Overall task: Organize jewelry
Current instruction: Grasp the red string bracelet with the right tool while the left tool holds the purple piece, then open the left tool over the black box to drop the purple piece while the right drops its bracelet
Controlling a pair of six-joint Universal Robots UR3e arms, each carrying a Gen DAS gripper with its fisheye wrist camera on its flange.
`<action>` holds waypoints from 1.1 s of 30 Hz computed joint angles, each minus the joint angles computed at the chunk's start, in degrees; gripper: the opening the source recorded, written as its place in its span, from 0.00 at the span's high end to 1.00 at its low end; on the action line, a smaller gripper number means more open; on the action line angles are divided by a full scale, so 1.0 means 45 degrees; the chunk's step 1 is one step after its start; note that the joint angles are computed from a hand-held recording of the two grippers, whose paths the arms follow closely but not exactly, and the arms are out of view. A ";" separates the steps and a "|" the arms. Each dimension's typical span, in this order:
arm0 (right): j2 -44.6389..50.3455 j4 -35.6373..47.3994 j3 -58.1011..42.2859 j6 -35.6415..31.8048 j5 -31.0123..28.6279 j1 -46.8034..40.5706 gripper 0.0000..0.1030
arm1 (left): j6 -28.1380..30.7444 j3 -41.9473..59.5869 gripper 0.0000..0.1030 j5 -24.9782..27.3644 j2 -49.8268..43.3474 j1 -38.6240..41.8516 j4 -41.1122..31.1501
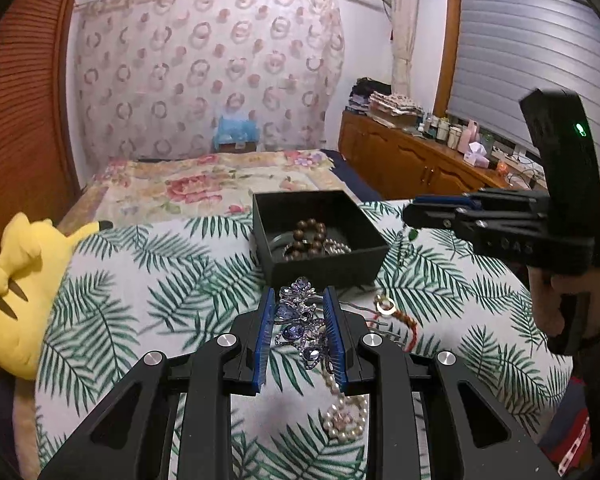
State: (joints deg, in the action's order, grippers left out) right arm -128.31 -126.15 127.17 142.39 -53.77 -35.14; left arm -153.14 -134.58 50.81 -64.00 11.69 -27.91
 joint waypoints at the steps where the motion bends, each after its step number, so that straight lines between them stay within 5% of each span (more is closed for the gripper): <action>1: 0.0539 -0.0507 -0.0206 0.0277 -0.0181 0.0288 0.75 | -0.0108 0.0137 0.77 0.0063 -0.0267 -0.0104 0.0245; 10: 0.4814 -0.3460 -0.1980 0.2319 -0.1173 0.1863 0.74 | -0.0992 0.1772 0.77 0.1061 -0.2508 -0.1171 0.1741; 14: 0.5744 -0.3765 -0.2354 0.2872 -0.1173 0.1870 0.57 | -0.1308 0.2577 0.77 0.1625 -0.3533 -0.1661 0.2169; 33: 0.3312 -0.2813 0.0430 0.0882 -0.0177 -0.0763 0.57 | -0.2717 0.6298 0.77 0.3964 -0.7309 -0.4002 0.2973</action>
State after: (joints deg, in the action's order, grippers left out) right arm -113.40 -138.81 129.11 146.36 -54.57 -38.57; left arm -165.36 -106.24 68.65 -96.90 -6.32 -14.53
